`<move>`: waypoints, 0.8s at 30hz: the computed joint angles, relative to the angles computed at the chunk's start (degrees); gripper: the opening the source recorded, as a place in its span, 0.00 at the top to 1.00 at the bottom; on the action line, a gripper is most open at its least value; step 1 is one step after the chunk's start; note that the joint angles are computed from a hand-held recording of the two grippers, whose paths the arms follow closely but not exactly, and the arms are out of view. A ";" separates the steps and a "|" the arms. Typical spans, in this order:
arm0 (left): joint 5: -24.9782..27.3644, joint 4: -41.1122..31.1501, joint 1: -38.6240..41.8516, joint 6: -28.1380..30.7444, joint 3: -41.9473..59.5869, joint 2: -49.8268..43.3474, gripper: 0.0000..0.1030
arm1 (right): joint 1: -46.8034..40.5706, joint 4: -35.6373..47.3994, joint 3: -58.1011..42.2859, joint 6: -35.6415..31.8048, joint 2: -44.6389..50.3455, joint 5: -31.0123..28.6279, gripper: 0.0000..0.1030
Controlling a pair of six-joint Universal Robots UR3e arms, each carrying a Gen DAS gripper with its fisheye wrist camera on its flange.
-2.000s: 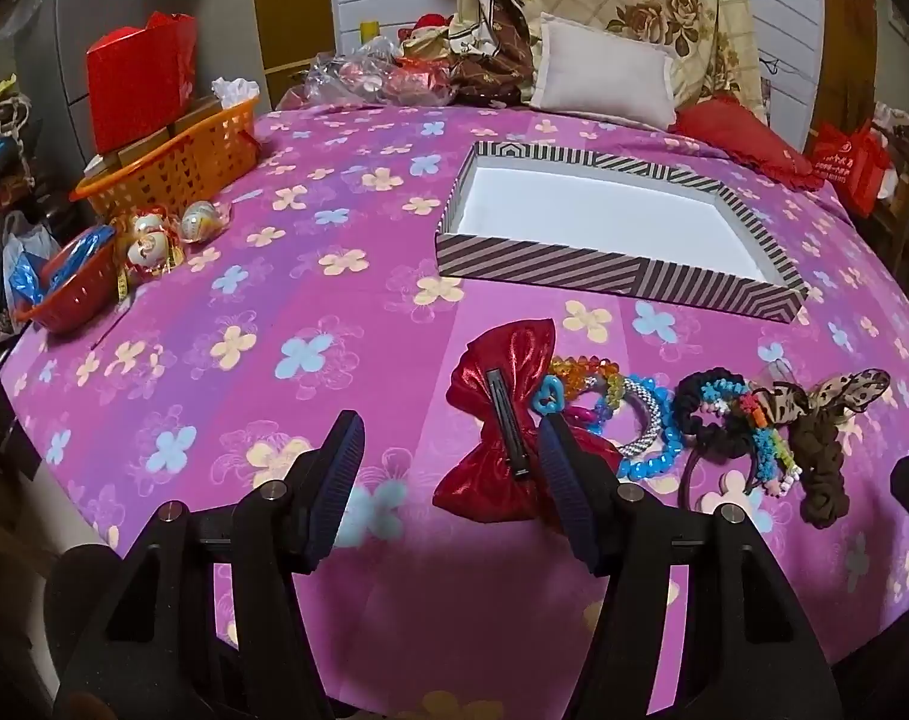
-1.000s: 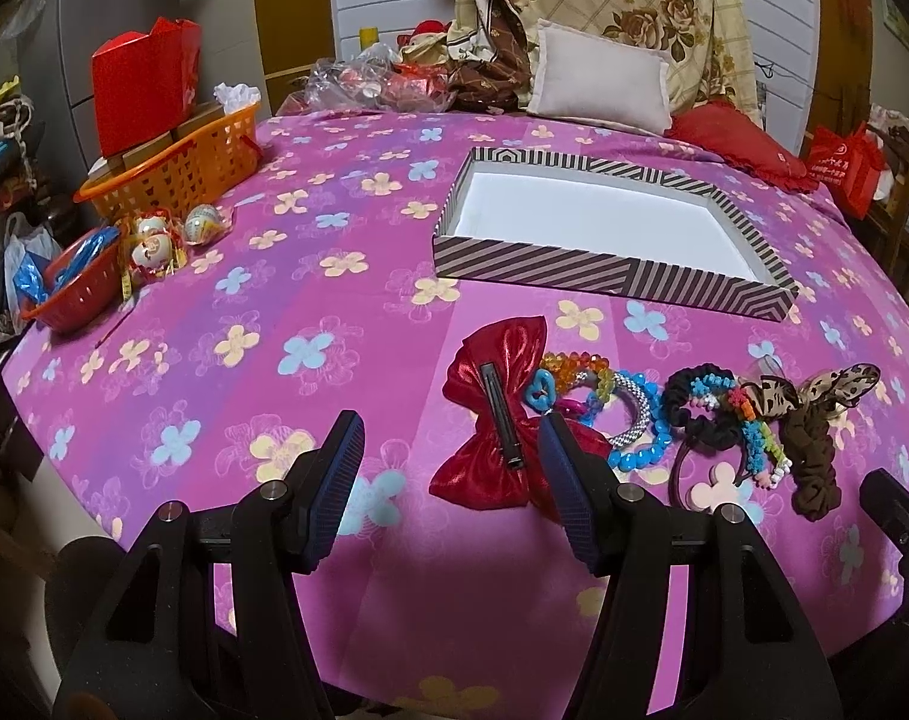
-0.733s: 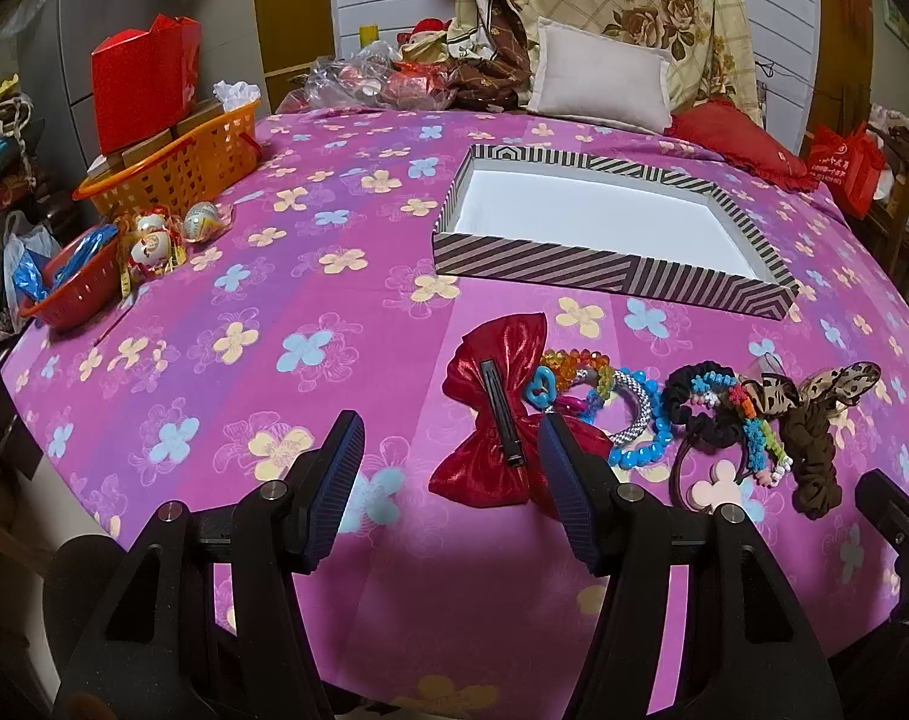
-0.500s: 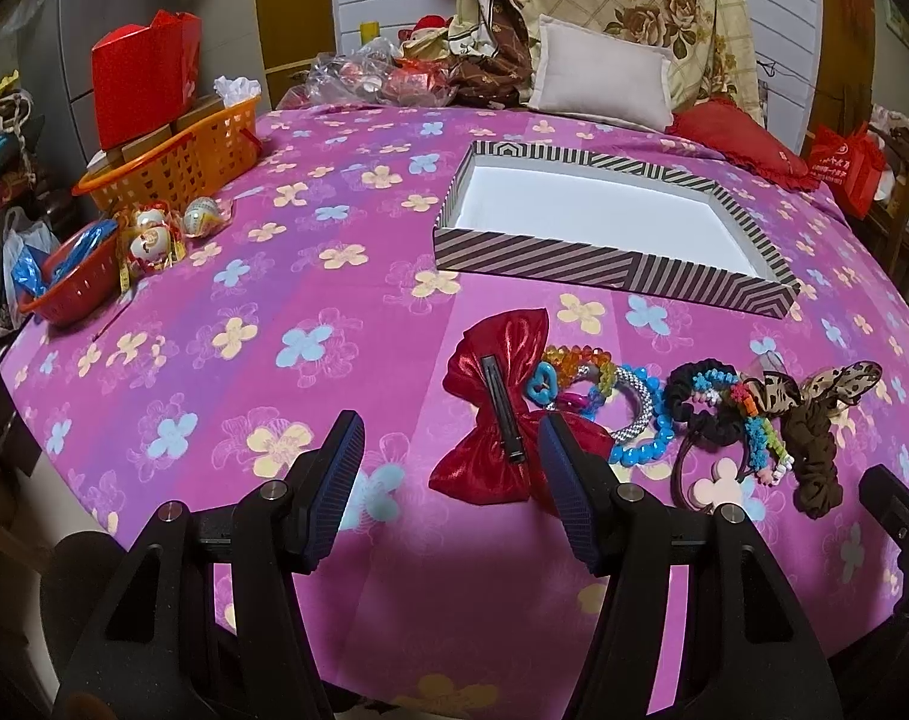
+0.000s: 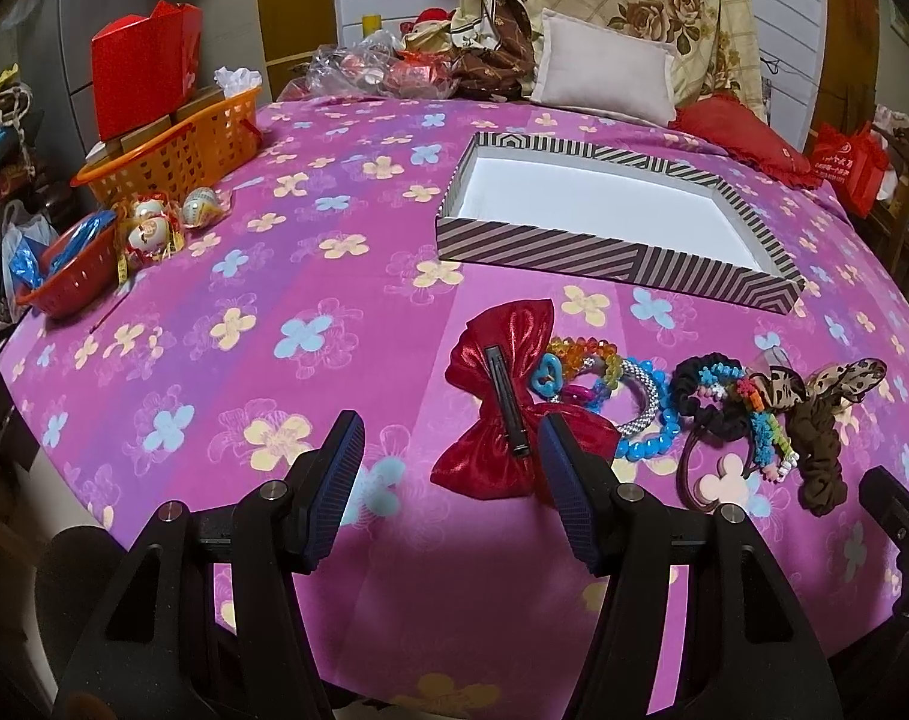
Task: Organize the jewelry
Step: 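Move both tools toward the row of hair accessories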
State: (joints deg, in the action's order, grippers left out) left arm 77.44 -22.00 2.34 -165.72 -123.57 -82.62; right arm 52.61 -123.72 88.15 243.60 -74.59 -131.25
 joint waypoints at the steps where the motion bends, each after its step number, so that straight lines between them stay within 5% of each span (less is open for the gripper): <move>1: 0.03 -0.03 -0.04 -0.02 0.02 -0.01 0.42 | -0.09 -0.23 0.32 0.09 -0.22 0.17 0.00; 24: -0.42 -0.85 1.27 0.60 -0.04 -0.57 0.42 | -1.20 -1.72 1.62 -0.51 -0.18 1.66 0.00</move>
State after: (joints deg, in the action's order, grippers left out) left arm 77.02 -22.85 3.61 -165.12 -123.61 -83.19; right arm 51.41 -125.44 89.76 243.09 -74.77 -129.59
